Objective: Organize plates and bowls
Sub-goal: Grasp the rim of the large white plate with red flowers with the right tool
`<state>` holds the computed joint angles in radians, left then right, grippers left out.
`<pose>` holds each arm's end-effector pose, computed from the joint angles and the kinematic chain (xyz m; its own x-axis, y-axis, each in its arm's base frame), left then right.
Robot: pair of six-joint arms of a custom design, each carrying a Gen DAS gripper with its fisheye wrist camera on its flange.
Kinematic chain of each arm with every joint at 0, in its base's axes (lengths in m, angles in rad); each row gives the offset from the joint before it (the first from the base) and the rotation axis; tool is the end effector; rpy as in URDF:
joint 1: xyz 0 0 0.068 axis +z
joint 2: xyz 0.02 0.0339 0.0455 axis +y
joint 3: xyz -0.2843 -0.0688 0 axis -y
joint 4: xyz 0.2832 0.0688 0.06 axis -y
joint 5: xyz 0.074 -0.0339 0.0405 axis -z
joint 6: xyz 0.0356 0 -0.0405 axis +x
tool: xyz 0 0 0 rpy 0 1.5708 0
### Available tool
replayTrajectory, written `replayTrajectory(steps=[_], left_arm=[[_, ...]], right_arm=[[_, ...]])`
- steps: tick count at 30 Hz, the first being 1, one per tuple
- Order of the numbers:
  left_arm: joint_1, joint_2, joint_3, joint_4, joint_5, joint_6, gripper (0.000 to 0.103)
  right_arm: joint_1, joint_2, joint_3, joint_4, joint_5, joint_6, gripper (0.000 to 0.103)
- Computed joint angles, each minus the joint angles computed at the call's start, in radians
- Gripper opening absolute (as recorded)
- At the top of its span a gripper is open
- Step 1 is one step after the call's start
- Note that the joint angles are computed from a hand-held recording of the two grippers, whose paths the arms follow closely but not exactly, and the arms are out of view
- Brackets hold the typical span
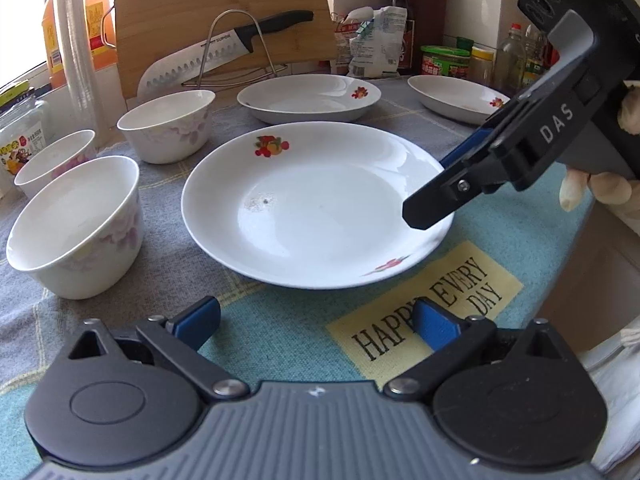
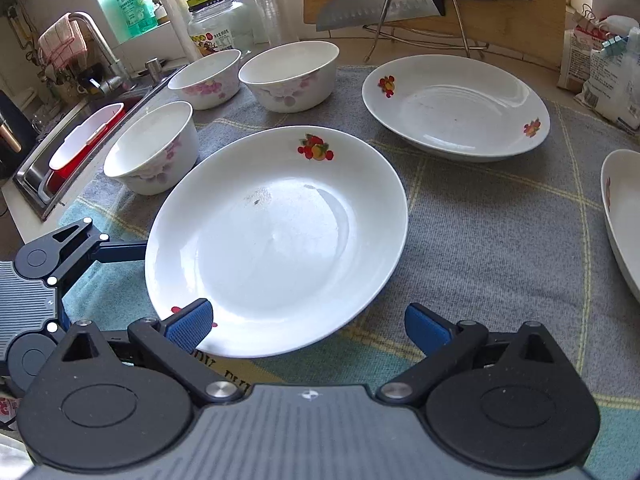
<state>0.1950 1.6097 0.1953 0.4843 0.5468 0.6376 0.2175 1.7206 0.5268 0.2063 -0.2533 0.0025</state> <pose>0.1967 0.0200 0.0435 -0.5490 0.4099 -0.7284 0.5802 0.8142 0.0209 0.2736 0.0696 0.0629 -0.8158 -0.1778 -0.5503 -0.3416 0.9159 0.2105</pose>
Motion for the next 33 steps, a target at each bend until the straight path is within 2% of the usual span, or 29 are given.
replayTrajectory(steps=[9, 15, 24, 33], left_arm=[[-0.001, 0.087, 0.026, 0.078, 0.037, 0.007, 0.103], [-0.006, 0.093, 0.021, 0.102, 0.031, -0.008, 0.103], [-0.017, 0.078, 0.032, 0.068, 0.014, -0.012, 0.103], [-0.031, 0.079, 0.043, 0.061, -0.003, -0.024, 0.103]], right_arm=[[-0.015, 0.043, 0.037, -0.037, -0.045, -0.013, 0.103], [-0.049, 0.11, 0.125, -0.069, -0.1, -0.051, 0.103], [-0.073, 0.215, 0.293, -0.166, -0.162, -0.133, 0.103], [-0.085, 0.279, 0.399, -0.243, -0.213, -0.186, 0.103]])
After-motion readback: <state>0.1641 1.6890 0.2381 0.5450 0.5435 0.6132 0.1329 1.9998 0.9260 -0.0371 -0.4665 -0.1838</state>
